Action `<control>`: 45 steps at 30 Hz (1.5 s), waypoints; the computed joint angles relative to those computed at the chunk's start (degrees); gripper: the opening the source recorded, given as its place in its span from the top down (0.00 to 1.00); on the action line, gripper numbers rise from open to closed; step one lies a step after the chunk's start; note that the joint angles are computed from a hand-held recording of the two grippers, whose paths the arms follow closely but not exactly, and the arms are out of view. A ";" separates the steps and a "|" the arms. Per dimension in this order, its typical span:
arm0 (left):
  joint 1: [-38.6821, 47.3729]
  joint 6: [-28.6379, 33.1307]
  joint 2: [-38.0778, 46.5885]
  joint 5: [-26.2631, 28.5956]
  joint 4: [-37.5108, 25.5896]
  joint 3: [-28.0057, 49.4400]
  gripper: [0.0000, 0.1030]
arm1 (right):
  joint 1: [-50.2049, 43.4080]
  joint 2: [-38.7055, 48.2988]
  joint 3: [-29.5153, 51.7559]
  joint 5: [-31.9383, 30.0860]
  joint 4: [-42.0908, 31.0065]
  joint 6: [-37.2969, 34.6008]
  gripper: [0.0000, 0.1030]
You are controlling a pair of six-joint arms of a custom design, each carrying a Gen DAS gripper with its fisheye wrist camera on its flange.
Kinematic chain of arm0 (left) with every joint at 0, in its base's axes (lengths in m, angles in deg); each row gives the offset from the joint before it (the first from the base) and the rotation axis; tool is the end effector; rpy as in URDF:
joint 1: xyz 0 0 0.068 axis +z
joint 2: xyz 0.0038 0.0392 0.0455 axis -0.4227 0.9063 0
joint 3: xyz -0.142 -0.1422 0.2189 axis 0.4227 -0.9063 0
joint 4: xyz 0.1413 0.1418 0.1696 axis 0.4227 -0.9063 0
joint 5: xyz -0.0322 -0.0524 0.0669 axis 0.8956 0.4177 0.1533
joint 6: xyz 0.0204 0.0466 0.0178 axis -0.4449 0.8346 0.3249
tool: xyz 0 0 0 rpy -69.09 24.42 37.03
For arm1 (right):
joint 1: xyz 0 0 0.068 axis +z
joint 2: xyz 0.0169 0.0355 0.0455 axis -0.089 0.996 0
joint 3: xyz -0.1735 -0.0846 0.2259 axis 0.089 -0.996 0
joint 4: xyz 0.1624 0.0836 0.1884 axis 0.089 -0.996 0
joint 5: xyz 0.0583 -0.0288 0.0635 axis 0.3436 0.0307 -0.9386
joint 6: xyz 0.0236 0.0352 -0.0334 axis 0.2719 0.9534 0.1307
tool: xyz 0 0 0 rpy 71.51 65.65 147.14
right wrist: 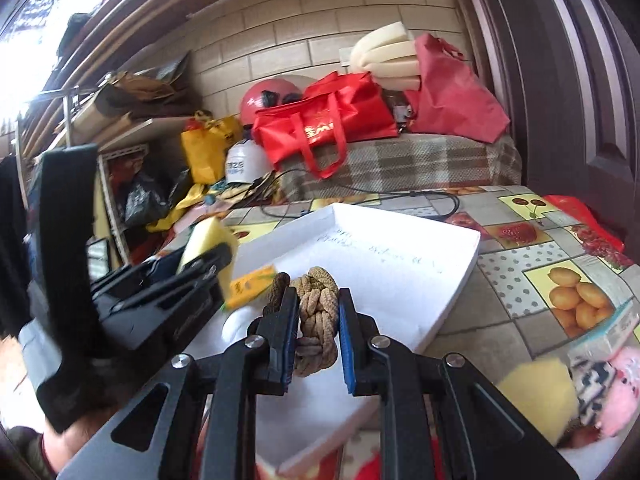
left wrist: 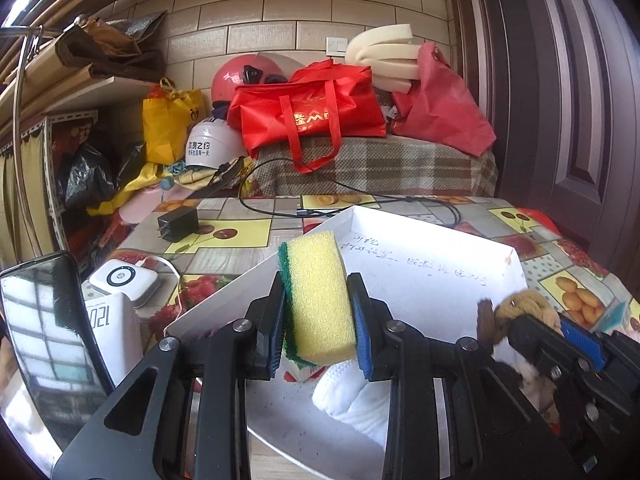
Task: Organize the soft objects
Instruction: 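Place the sponge and tan rope into the white box and open both tools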
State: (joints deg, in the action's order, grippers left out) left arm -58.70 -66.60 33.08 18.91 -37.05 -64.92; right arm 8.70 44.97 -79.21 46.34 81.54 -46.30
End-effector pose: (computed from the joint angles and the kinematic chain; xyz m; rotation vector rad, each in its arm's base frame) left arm 0.1823 -0.0880 0.1335 -0.4288 1.9055 0.2610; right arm 0.2026 0.0632 0.1139 -0.5495 1.8858 0.4750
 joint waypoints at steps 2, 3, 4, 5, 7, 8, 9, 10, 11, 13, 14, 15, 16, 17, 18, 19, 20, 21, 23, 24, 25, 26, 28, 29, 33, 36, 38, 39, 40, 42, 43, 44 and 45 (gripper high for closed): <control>0.81 0.48 1.01 0.83 0.44 0.66 0.72 | 1.09 1.19 2.14 2.74 -0.59 0.93 0.83; 1.20 0.80 1.21 1.36 0.60 0.87 0.72 | 1.37 1.38 2.97 3.55 -1.42 1.21 0.83; 1.86 1.44 1.43 2.54 1.13 0.99 0.72 | 1.42 1.59 4.28 4.20 -3.01 1.69 0.83; 2.71 1.98 1.80 4.16 1.34 1.29 0.72 | 1.27 1.53 5.40 4.33 -4.73 2.07 0.83; 4.24 2.81 1.72 7.09 0.75 1.89 0.72 | 0.46 1.65 6.92 3.83 -7.59 2.95 0.83; 4.89 3.06 1.84 8.45 0.45 2.15 0.72 | 0.06 1.59 7.34 3.47 -8.66 3.49 0.83; 5.14 3.15 1.71 8.86 0.47 2.12 0.72 | -0.40 1.55 7.67 3.02 -9.38 3.97 0.83; 5.17 3.20 1.53 9.01 0.88 1.87 0.72 | -0.94 1.53 7.88 2.49 -9.92 4.42 0.83; 5.20 3.24 1.38 9.13 1.42 1.55 0.72 | -1.07 1.43 8.15 2.32 -10.50 4.79 0.83; 5.19 3.31 1.19 9.11 2.09 1.12 0.72 | -1.30 1.39 8.35 2.06 -11.04 5.09 0.83; 5.06 3.34 1.30 8.91 2.03 1.28 0.72 | -1.12 1.31 8.37 2.22 -11.13 5.05 0.83; 5.01 3.46 1.29 8.82 2.06 1.27 0.72 | -0.76 1.21 8.31 2.60 -11.07 5.01 0.83; 4.92 3.66 1.19 8.64 2.17 1.18 0.72 | -0.44 1.13 8.20 3.03 -10.90 4.89 0.82; 4.75 3.85 1.12 8.34 2.28 1.13 0.72 | -0.08 1.02 7.98 3.49 -10.60 4.75 0.82; 4.71 4.08 1.04 8.17 2.40 1.06 0.72 | 0.06 0.99 8.00 3.71 -10.56 4.58 0.81; 4.68 4.10 1.02 7.84 2.35 1.08 0.72 | 0.30 0.93 7.82 4.07 -10.27 4.46 0.80; 4.51 3.72 0.99 7.12 1.77 1.25 0.72 | 0.51 0.88 7.67 4.37 -10.03 4.36 0.80; 4.47 3.33 0.93 6.52 1.08 1.42 0.72 | 0.54 0.89 7.75 4.46 -10.02 4.25 0.80; 4.52 3.03 0.76 6.17 0.33 1.62 0.72 | 0.91 0.80 7.42 5.04 -9.34 4.03 0.80; 4.28 3.00 0.69 5.68 0.50 1.48 0.72 | 1.03 0.82 7.41 5.19 -9.21 3.76 0.80; 3.82 3.08 0.61 4.83 0.99 1.22 0.71 | 1.30 0.80 7.39 5.49 -9.17 3.52 0.77; 2.96 3.07 0.56 3.23 1.69 0.83 0.68 | 1.42 0.77 7.30 5.69 -8.98 3.24 0.72; 0.80 0.84 0.22 -2.02 2.46 -0.20 0.64 | 2.24 0.78 6.64 8.55 -7.56 3.66 0.32; 0.36 0.08 -0.12 -3.40 3.35 -0.94 0.58 | 1.88 0.87 6.70 8.67 -7.47 4.14 0.25; 1.05 -4.69 -1.82 -5.30 0.88 -1.66 0.12 | -1.20 1.50 7.80 5.49 -8.76 6.19 0.13; 0.93 -5.42 -2.33 -6.19 1.52 -2.42 0.12 | -1.37 1.61 7.59 5.96 -8.21 6.76 0.03; 0.59 -5.90 -2.32 -6.78 1.31 -2.48 0.12 | -1.34 1.60 6.86 5.93 -6.78 6.73 0.00; 0.51 -5.94 -2.36 -6.93 1.34 -2.54 0.12 | -1.23 1.69 6.49 6.03 -6.01 6.73 0.00; 0.42 -5.89 -2.41 -7.07 1.52 -2.66 0.12 | -1.20 1.77 5.97 6.07 -4.81 6.72 0.00; -0.02 -5.77 -2.39 -7.76 2.24 -2.89 0.09 | -1.45 1.82 5.37 5.70 -3.33 6.68 0.00; -0.16 -5.72 -2.47 -8.22 2.74 -3.11 0.03 | -1.67 2.06 4.64 5.42 -1.50 6.83 0.00; -0.31 -5.78 -2.69 -8.57 3.34 -3.50 0.00 | -1.92 2.34 4.07 5.09 0.01 6.99 0.00; -0.93 -5.94 -2.69 -9.14 3.94 -3.92 0.00 | -2.44 2.93 2.93 4.30 3.09 7.27 0.00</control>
